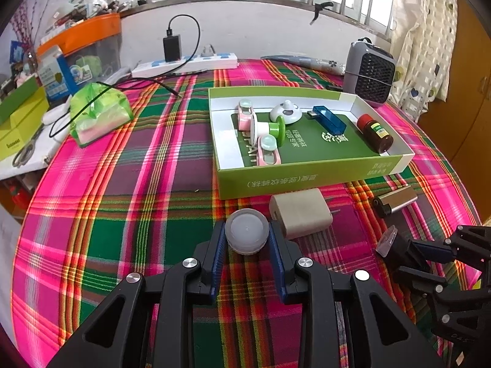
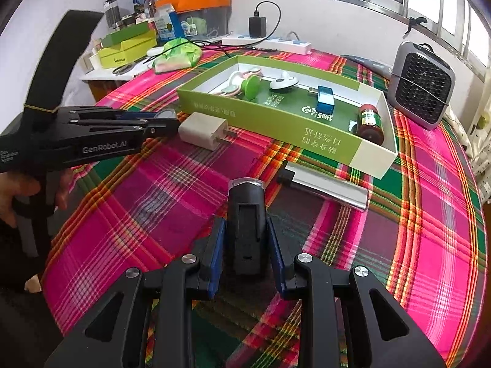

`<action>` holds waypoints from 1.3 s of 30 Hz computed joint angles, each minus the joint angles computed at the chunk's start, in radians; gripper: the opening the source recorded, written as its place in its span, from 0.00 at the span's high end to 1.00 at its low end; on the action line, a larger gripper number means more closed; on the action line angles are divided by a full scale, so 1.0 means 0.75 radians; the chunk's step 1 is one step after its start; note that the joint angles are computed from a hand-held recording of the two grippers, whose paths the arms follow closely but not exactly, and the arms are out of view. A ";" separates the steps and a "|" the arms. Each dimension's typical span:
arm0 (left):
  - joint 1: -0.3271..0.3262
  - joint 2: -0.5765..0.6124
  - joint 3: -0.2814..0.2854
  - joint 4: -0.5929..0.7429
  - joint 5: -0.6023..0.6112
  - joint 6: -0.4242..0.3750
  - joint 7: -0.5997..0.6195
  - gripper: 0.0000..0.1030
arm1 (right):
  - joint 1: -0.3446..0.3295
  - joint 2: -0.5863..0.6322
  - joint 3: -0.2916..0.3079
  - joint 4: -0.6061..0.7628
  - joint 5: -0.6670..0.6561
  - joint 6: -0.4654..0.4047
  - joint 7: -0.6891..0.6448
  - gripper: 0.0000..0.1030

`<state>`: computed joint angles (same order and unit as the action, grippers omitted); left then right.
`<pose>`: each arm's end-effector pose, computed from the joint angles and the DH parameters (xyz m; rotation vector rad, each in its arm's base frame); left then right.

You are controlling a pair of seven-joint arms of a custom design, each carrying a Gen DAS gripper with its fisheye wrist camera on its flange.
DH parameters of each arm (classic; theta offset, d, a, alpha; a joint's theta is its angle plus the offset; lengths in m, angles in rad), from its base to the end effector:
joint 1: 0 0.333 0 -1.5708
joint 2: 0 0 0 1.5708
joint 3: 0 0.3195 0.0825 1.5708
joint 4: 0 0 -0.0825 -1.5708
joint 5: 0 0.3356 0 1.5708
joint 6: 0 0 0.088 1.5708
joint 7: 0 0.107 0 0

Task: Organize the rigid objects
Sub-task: 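Carry the lid in left tool and flashlight in right tool over the box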

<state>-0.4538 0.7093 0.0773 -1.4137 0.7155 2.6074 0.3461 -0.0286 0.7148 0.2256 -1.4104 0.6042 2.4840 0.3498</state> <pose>0.6629 -0.2930 0.3581 -2.0258 1.5277 -0.6099 0.7133 0.0974 0.3523 -2.3453 0.7987 -0.2247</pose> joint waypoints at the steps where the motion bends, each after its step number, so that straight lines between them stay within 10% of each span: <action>1: 0.000 0.001 0.000 0.001 -0.002 -0.001 0.001 0.75 | 0.001 -0.002 0.000 -0.004 0.000 0.007 -0.002 0.72; 21: -0.025 -0.050 0.010 0.014 0.093 -0.024 -0.029 0.75 | -0.026 -0.047 0.034 -0.009 0.126 0.051 -0.016 0.72; 39: 0.007 0.176 -0.012 0.447 -0.057 -0.095 0.206 0.75 | 0.064 0.192 -0.030 0.477 -0.053 -0.014 0.346 0.72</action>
